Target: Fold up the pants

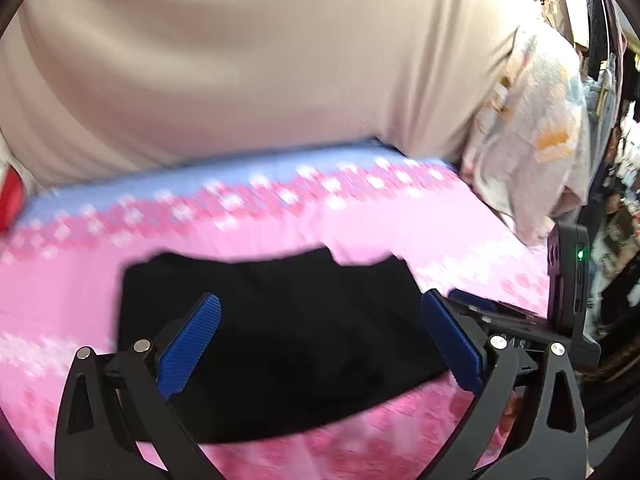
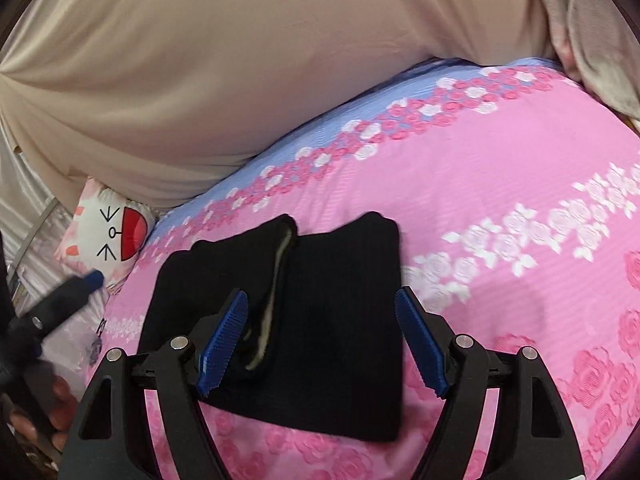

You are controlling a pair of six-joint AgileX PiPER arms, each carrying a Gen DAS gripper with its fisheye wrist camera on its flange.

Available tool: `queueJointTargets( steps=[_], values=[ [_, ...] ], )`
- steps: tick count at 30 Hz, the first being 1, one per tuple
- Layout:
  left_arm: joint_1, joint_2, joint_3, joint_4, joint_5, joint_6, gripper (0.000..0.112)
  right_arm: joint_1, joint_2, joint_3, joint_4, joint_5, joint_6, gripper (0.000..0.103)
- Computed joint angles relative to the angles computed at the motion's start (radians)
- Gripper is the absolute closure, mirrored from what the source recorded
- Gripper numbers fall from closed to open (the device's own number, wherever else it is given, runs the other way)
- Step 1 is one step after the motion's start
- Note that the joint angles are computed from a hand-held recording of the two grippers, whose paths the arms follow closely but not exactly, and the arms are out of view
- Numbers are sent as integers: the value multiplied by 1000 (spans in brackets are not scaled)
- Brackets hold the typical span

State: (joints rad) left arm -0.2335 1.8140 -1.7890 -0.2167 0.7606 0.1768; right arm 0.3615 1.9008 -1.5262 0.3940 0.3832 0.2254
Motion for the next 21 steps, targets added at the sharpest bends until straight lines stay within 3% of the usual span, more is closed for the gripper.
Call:
queueJointTargets(
  steps=[2, 4, 9, 12, 14, 15, 16, 21],
  values=[
    [-11, 21, -27, 150, -11, -83, 14, 13, 29, -56, 38, 40, -37, 29],
    [-6, 56, -38, 301, -7, -176, 14, 29, 79, -137, 83, 114, -78, 20],
    [85, 67, 41, 459, -24, -289, 14, 80, 245, -374, 3, 272, 7, 18],
    [143, 48, 113, 548, -56, -359, 14, 112, 314, -450, -32, 265, 51, 18],
    [176, 37, 143, 550, -72, -363, 14, 160, 345, -514, -207, 277, 171, 47],
    [195, 33, 151, 536, -77, -353, 14, 174, 358, -551, -250, 304, 194, 68],
    [217, 33, 153, 514, -78, -341, 14, 182, 353, -556, -253, 291, 203, 80],
    [274, 34, 139, 432, -82, -280, 14, 173, 200, -463, -314, 240, 204, 84]
  ],
)
